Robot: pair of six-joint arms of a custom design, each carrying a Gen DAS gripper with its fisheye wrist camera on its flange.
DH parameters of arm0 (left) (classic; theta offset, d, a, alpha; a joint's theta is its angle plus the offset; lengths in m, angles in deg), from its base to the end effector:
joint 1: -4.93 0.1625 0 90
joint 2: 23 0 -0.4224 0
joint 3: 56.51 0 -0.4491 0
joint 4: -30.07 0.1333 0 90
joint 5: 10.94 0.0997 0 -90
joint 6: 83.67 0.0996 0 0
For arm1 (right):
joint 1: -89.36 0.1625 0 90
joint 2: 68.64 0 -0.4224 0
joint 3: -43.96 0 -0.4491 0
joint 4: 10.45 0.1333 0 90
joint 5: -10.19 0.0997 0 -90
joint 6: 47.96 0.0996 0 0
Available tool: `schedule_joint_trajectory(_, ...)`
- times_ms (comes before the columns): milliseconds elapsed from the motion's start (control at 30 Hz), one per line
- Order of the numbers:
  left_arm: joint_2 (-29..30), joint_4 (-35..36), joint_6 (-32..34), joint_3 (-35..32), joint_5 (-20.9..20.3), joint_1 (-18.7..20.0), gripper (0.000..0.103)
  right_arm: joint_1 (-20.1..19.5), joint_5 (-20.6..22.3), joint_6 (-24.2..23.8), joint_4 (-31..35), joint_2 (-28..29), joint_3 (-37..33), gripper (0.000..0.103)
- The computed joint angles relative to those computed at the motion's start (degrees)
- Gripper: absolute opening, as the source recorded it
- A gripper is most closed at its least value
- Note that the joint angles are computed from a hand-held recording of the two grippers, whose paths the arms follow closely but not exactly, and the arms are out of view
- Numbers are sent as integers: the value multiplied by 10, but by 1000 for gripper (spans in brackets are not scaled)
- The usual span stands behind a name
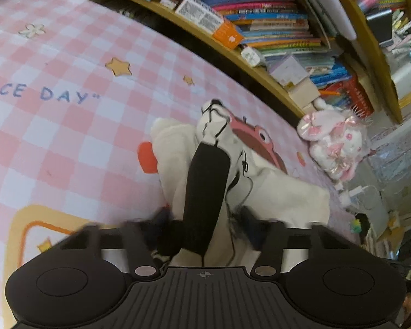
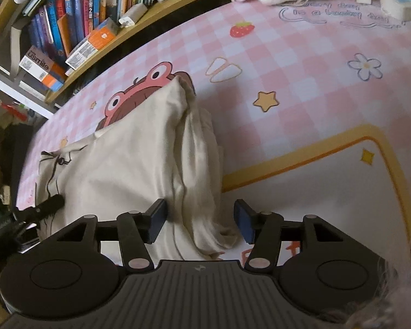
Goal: Fold clothes
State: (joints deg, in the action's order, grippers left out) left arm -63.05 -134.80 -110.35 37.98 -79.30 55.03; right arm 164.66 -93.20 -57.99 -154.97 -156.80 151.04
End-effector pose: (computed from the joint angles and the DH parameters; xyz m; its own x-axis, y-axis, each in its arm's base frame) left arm -0.3252 -0.6540 0.0170 -0.9808 0.1217 -0.1521 0.1798 0.8657 -0.4671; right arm -0.0395 -0.5850 0.4183 -0.9288 0.2345 0.2868 0.0453 0.8402 -0.5404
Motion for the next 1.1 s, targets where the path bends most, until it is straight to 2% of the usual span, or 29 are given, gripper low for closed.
schedule_joint_trajectory(33,1,0,0,-1,-1,-1,26,3,-1,-8,-1,0,1,34)
schedule_joint_trajectory(100,0,-6,27,2,9,-12,17,9,-2,-23,-4,1,3,24)
schedule_joint_trajectory(167,-3,-14,68,6,24,-25,17,20,-9,-56,-22,-3,11,20)
schedule_joint_trajectory(233,-7,-4,79,5,17,-25,17,26,-6,-87,-45,-14,25,20)
schedule_joint_trajectory(300,-9,19,56,0,1,-14,20,23,-3,-82,-39,-19,27,20)
schedule_joint_trajectory(367,-11,26,35,1,-10,-6,27,16,-4,-64,-20,-17,21,21)
schedule_joint_trajectory(433,-11,26,30,1,-18,-2,33,10,-5,-50,-12,-14,18,24)
schedule_joint_trajectory(467,-11,28,28,0,-18,0,44,10,-6,-44,-13,-12,17,29)
schedule_joint_trajectory(533,-10,38,23,-3,-10,1,54,11,-18,-41,-19,-10,16,40)
schedule_joint_trajectory(600,-11,39,20,-3,-14,5,57,9,-23,-36,-19,-10,15,49)
schedule_joint_trajectory(767,-5,12,13,-2,-34,12,59,-3,-10,-8,-4,-8,10,57)
schedule_joint_trajectory(833,0,12,6,-7,-40,12,49,-1,-9,-9,-5,-5,8,57)
schedule_joint_trajectory(867,1,16,4,-9,-40,11,31,-1,-5,-12,1,-3,6,51)
schedule_joint_trajectory(900,1,21,10,-10,-34,7,27,0,-1,-15,7,-1,4,30)
schedule_joint_trajectory(933,0,15,33,-6,-19,-2,19,0,8,-21,13,0,2,28)
schedule_joint_trajectory(1000,-1,3,80,-1,10,-19,18,16,-15,-62,-17,1,11,21)
schedule_joint_trajectory(1033,-2,2,103,0,19,-25,18,19,-14,-82,-34,-3,19,20)
schedule_joint_trajectory(1100,-4,16,103,-3,12,-21,19,25,-11,-121,-66,-11,35,20)
